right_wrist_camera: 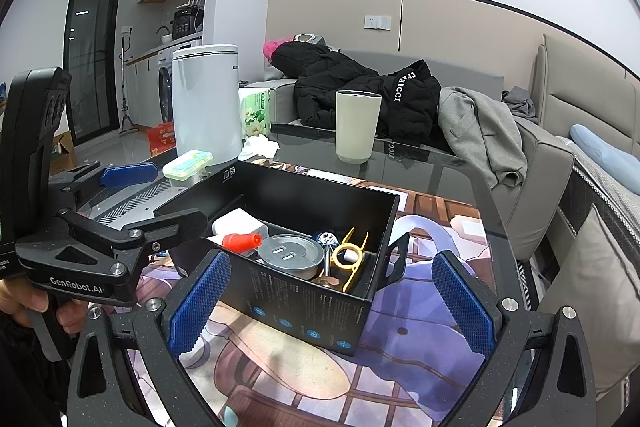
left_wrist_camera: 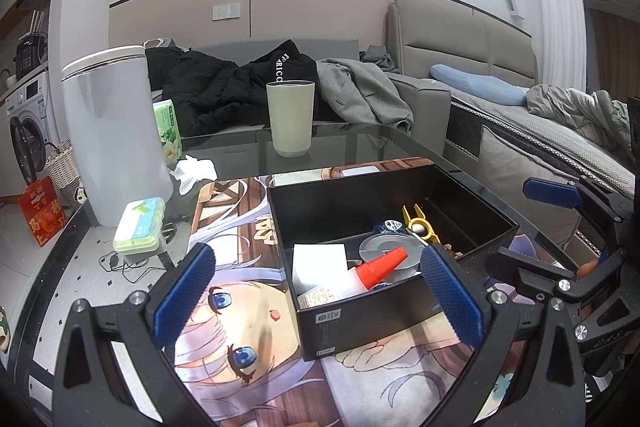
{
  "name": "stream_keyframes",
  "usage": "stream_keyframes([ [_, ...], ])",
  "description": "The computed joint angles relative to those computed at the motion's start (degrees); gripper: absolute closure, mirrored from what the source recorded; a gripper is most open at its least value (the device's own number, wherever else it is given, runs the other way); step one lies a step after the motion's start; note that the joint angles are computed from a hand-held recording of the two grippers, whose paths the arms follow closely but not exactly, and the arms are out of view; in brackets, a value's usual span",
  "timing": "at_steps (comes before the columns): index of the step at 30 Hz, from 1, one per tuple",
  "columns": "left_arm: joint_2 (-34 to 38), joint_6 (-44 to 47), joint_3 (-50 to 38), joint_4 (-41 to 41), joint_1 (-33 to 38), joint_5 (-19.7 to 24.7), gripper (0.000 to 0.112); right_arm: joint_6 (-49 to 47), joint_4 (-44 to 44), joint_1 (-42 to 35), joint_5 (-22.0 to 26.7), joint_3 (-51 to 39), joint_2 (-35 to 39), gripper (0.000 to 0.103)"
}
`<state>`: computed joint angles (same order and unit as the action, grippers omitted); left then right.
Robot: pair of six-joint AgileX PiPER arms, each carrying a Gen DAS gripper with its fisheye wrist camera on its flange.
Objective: Organize rigid objects
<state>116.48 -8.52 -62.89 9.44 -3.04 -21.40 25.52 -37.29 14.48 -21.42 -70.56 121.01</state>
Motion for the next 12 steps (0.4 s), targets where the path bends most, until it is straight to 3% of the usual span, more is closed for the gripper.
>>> stream_keyframes([
  [12, -0.25, -2.33, 0.28, 2.04, 0.39, 0.21, 0.009, 0.36, 0.15, -0.42, -0.7, 0.48, -0.28, 0.001],
])
